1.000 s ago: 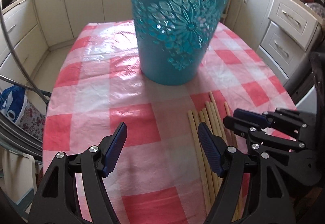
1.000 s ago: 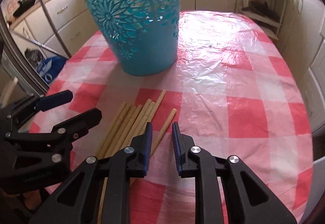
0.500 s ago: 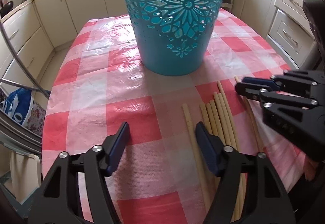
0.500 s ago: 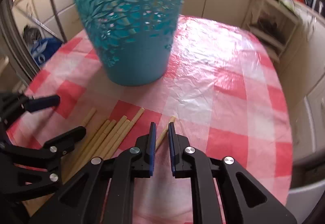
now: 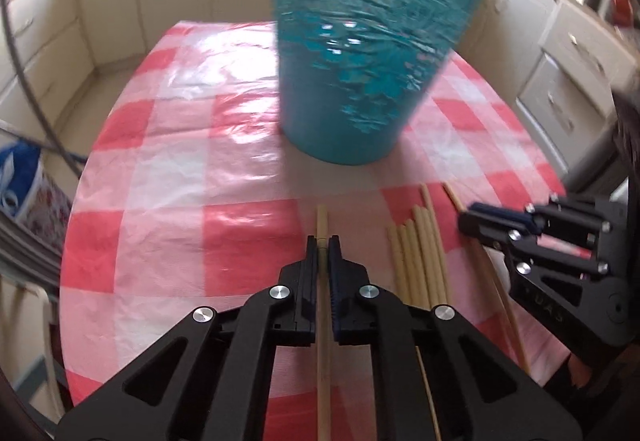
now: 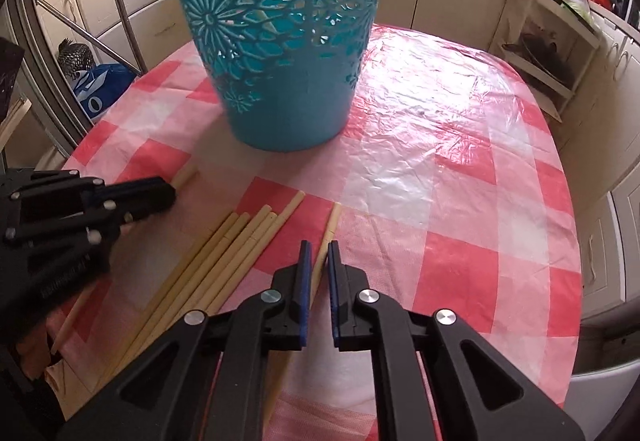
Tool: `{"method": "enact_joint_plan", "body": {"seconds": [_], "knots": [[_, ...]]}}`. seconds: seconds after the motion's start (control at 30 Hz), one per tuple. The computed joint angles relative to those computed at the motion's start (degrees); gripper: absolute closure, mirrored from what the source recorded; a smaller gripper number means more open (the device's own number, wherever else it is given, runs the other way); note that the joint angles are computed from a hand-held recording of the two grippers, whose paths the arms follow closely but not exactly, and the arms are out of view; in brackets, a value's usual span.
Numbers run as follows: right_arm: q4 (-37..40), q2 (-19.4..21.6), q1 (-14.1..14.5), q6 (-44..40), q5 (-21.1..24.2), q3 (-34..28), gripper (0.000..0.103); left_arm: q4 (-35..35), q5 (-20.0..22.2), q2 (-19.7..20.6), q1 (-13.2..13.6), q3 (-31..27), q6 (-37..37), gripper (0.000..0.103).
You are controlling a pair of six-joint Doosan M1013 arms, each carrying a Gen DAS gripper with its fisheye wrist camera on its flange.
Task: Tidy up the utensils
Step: 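Return both tools to the chopsticks and close the left tool on one, then lift the chopstick with the left tool and release it into the basket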
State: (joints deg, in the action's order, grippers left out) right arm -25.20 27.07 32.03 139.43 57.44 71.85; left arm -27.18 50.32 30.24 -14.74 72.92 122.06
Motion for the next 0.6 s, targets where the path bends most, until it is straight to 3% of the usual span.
{"method": "enact_joint_plan", "body": {"seconds": [0.3, 0.43, 0.53, 0.57, 0.6], "knots": [[0.03, -0.43, -0.23, 1.48, 1.19, 0.29, 0.094, 4.03, 1.36, 0.19, -0.59, -0.92, 0.38, 0.096], [1.61, -0.36, -0.64, 1.27, 0.78, 0.12, 0.094, 5.41, 2.58, 0.04, -0.71, -1.14, 2.02, 0.086], [1.58, -0.06, -0.66, 0.35, 1.27, -0.34, 0.094, 8.76, -0.45, -0.85, -1.59, 0.38, 4.23, 0.087], [1.51, -0.02, -0.63, 0.2, 1.33, -0.38, 0.094, 8.94, -0.75, -0.96, -1.76, 0.59, 4.93, 0.096], [1.63, -0.05, -0.68, -0.02, 1.27, -0.35, 0.094, 8.46, -0.04, -0.86, -1.76, 0.35, 6.14, 0.098]]}}
